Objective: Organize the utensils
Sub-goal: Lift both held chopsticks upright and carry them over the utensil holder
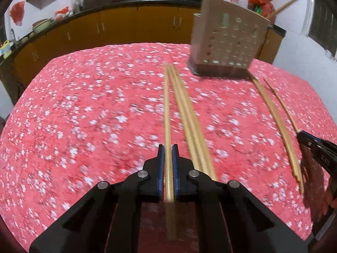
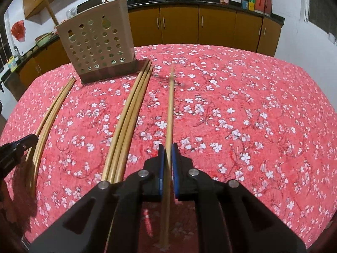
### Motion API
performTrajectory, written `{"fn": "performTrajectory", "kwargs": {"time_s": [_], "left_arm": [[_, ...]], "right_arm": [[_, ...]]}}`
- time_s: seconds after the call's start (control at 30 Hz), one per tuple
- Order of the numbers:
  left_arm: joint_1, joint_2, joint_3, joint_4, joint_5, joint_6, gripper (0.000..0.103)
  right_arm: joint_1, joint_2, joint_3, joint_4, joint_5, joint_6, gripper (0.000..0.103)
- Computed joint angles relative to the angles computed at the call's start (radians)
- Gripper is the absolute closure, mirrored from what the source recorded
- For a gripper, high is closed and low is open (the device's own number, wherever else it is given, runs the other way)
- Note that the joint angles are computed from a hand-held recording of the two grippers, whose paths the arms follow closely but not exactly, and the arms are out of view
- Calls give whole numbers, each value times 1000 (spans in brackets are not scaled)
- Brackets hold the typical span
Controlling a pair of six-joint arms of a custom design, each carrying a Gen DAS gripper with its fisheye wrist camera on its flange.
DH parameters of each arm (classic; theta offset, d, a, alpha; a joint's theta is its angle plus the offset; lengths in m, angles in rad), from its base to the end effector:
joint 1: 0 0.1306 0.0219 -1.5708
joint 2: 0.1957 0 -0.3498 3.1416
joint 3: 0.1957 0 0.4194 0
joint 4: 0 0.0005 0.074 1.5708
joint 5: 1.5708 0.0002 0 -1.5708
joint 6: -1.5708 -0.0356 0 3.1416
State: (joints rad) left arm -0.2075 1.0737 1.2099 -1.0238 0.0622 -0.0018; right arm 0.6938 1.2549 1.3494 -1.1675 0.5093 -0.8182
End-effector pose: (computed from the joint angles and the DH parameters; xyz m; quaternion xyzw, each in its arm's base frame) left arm 0.3934 -0.0856 0.4365 0.1087 0.9355 -0.0635 0.3301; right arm 0.3555 0.2724 0.4250 0.1202 0.9323 -0.0141 0.3409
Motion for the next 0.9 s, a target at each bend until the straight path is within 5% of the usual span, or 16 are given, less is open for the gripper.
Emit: {"fn": "performTrajectory", "kwargs": {"time_s": [0.3, 0.9], "left_arm": [[120, 52, 42, 9, 64, -4, 95], [126, 41, 32, 8, 78, 7, 94]], "right_arm": [[-66, -25, -27, 40, -15, -25, 95], [-60, -17, -21, 31, -6, -25, 95]]}}
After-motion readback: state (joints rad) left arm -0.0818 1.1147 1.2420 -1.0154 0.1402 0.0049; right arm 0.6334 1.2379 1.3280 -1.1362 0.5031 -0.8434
